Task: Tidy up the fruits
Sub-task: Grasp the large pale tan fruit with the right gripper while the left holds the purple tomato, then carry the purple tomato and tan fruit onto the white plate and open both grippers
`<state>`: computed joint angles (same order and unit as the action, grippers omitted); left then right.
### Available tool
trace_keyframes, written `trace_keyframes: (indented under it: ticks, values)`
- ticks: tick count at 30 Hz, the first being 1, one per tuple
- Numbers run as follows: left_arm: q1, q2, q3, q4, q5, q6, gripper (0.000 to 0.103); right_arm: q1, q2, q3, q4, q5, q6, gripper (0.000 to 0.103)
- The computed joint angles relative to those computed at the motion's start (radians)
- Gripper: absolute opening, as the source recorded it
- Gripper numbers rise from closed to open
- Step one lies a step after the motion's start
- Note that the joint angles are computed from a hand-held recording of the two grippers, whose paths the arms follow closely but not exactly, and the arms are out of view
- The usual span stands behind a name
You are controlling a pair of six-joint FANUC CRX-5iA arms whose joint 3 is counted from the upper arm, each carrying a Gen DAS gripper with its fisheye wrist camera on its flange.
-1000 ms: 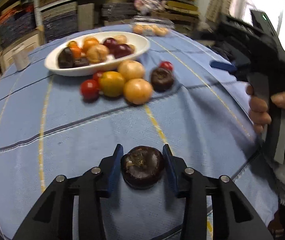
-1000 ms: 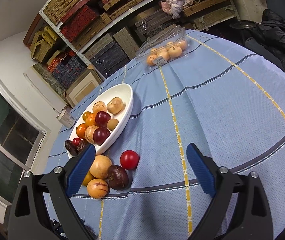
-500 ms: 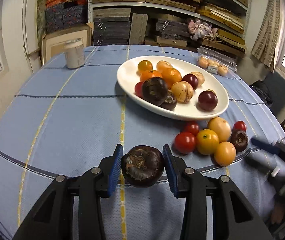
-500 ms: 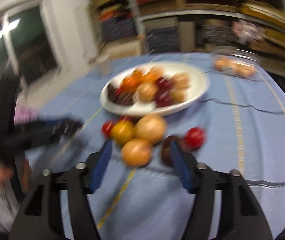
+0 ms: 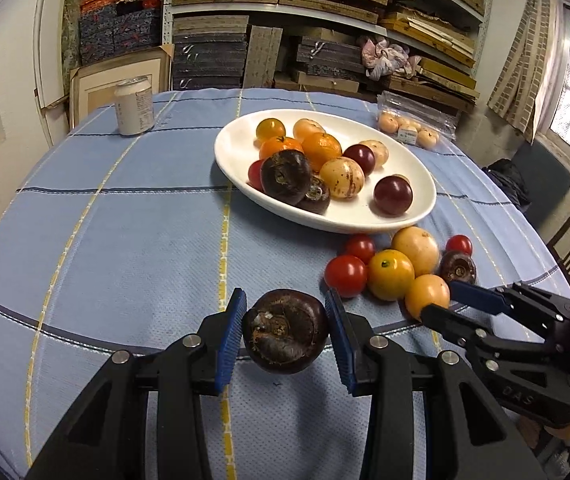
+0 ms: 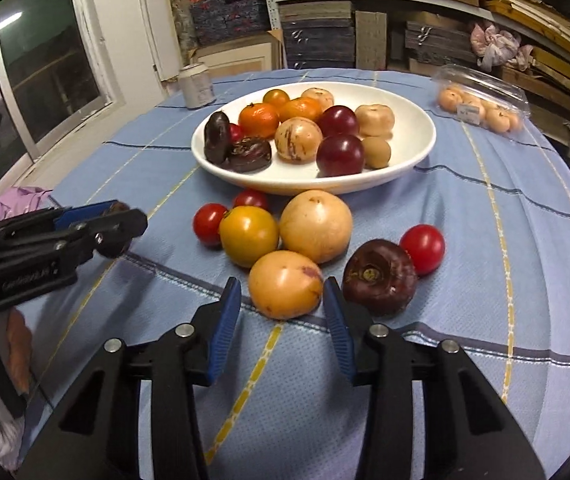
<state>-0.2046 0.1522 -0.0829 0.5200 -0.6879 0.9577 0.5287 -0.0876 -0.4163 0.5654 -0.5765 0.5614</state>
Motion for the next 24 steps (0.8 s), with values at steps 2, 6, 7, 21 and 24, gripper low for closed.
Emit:
trace_keyframes:
  ticks: [2, 6, 7, 21, 24]
  values:
    - [-0.003, 0.001, 0.001, -0.01, -0.002, 0.0, 0.041, 0.001, 0.019, 0.02, -0.003, -0.021, 0.0, 0.044]
    - [-0.008, 0.011, 0.014, -0.032, -0.011, 0.013, 0.041, -0.009, 0.044, 0.063, -0.087, -0.043, 0.067, 0.044]
    - [-0.009, 0.013, 0.018, -0.04, -0.013, 0.019, 0.041, -0.015, 0.048, 0.072, -0.116, -0.044, 0.085, 0.044]
    - [-0.014, 0.009, 0.006, -0.055, 0.008, 0.018, 0.041, -0.022, -0.036, -0.022, -0.081, 0.087, 0.027, 0.041]
    - [-0.01, 0.006, -0.002, -0.037, 0.017, 0.013, 0.041, -0.027, -0.062, -0.057, -0.026, 0.127, -0.029, 0.041]
